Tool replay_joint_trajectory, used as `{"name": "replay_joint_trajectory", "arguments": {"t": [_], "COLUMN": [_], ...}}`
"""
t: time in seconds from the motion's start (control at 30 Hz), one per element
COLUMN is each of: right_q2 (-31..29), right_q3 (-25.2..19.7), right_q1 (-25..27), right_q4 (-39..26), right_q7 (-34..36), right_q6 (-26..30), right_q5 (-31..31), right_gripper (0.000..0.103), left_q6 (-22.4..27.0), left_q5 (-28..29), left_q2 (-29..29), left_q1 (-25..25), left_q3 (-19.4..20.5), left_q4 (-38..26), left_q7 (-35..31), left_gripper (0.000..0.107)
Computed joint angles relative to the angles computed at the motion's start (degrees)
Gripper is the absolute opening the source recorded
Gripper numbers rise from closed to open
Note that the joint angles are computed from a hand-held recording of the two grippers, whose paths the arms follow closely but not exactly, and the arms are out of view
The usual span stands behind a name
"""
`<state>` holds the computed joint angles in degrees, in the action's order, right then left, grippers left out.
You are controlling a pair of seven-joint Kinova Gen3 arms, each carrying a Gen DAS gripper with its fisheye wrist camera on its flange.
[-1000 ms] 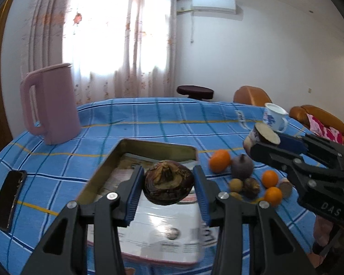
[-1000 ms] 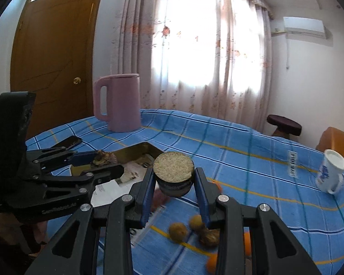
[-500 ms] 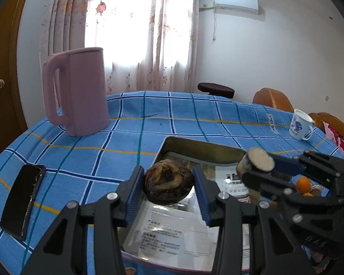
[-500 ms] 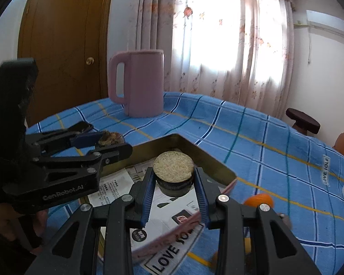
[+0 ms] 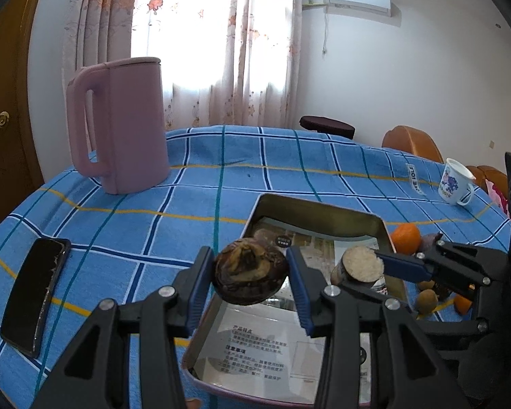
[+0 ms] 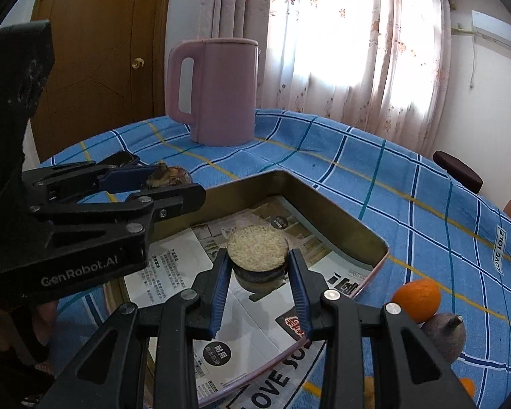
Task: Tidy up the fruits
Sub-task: 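Carry both items over the tin and open both tools to drop them inside, then grasp an orange with the left tool while the right tool grasps a dark cut slice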
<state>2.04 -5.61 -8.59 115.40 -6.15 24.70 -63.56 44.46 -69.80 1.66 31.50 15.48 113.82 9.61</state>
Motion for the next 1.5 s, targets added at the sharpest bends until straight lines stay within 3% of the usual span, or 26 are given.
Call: {"name": "replay_joint_trajectory", "arguments": {"t": [0.27, 0.4, 0.47, 0.5, 0.63, 0.7, 0.8, 1.0, 1.17, 1.5], "right_q2": [-0.06, 0.07, -0.16, -0.46, -2.10, -3.58, -6.58, -11.60, -12.83, -11.39], "right_q3": [-0.31, -0.50, -0.58, -0.59, 0.37, 1.36, 2.05, 12.47, 17.63, 20.61], "right_q1": [-0.88, -0.98, -0.68, -0.36, -0.45, -0.73, -1.51, -4.08, -2.94, 2.76], "right_q4": [-0.25, -0.59, -0.09, 0.41, 2.21, 3.52, 6.18, 9.43, 10.26, 10.17], "right_q7": [-4.27, -7.33, -5.84, -3.69, 0.86, 2.57, 4.82, 10.01, 10.64, 9.26], "right_q6": [-1.65, -2.32, -2.94, -3.03, -3.61, -4.17, -8.67, -6.98, -6.15, -2.73], "right_q5": [3.64, 5.50, 3.44, 1.16, -3.05, -4.20, -4.76, -8.20, -7.81, -5.04], "right_gripper": [0.036, 0.040, 0.062, 0.066, 0.067, 0.067, 0.067, 0.067, 0.067, 0.067], "left_q6": [-0.42, 0.58, 1.06, 1.68, 2.59, 3.81, 5.41, 6.73, 6.72, 4.95], "left_q5": [1.22, 0.58, 0.26, -0.23, -1.24, -2.09, -3.62, -5.64, -5.96, -3.52], "left_q2": [0.54, 0.63, 0.51, 0.45, -0.43, -0.65, -0.82, 0.59, 3.12, 9.26], "left_q1": [0.01, 0.58, 0.81, 1.06, 1.60, 2.09, 3.13, 5.88, 8.71, 14.92], "left_q3": [-0.26, -0.13, -0.06, 0.11, 0.74, 1.48, 2.67, 4.15, 3.92, 0.86], "left_q4": [-0.58, -0.64, -0.60, -0.53, -0.22, -0.23, -0.43, -2.84, -6.11, -12.73], "left_q7": [-1.25, -0.30, 0.27, 1.03, 2.68, 3.77, 5.27, 4.73, 1.83, -5.91], "left_gripper": [0.046, 0.054, 0.063, 0.068, 0.070, 0.076, 0.083, 0.087, 0.087, 0.089]}}
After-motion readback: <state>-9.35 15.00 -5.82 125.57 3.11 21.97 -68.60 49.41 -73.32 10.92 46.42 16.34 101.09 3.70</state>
